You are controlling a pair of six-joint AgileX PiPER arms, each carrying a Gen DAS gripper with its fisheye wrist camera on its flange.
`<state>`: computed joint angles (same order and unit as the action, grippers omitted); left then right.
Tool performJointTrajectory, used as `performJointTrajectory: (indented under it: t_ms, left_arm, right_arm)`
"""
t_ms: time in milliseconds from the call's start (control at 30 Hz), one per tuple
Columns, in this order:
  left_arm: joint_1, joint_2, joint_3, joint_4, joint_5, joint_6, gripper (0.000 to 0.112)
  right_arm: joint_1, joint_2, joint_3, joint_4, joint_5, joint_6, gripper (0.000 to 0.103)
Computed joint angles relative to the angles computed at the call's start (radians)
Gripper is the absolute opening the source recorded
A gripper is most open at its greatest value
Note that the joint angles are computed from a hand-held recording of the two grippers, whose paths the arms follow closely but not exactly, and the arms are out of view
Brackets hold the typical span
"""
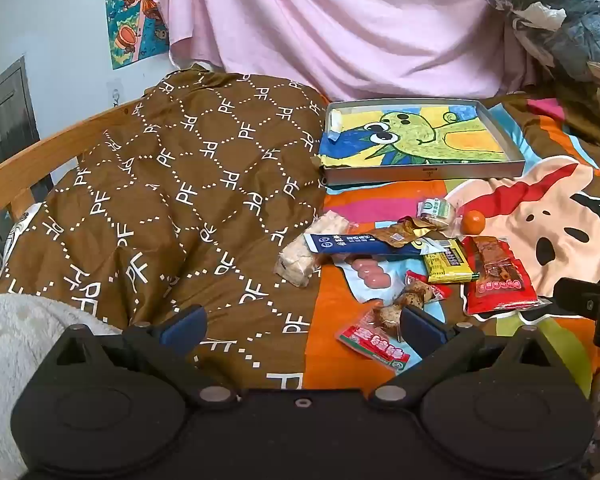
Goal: Organize snacks
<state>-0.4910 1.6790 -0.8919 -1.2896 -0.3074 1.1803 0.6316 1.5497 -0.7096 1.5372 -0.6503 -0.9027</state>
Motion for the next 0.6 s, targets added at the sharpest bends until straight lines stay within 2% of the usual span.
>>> performJointTrajectory:
  t_ms: [600]
  left_arm:
    - [0.000, 0.000, -0.002, -0.019, 0.002, 0.020, 0.102]
  right_arm:
    - [0.000, -0.002, -0.002, 0.013, 0.004, -0.012, 0.103]
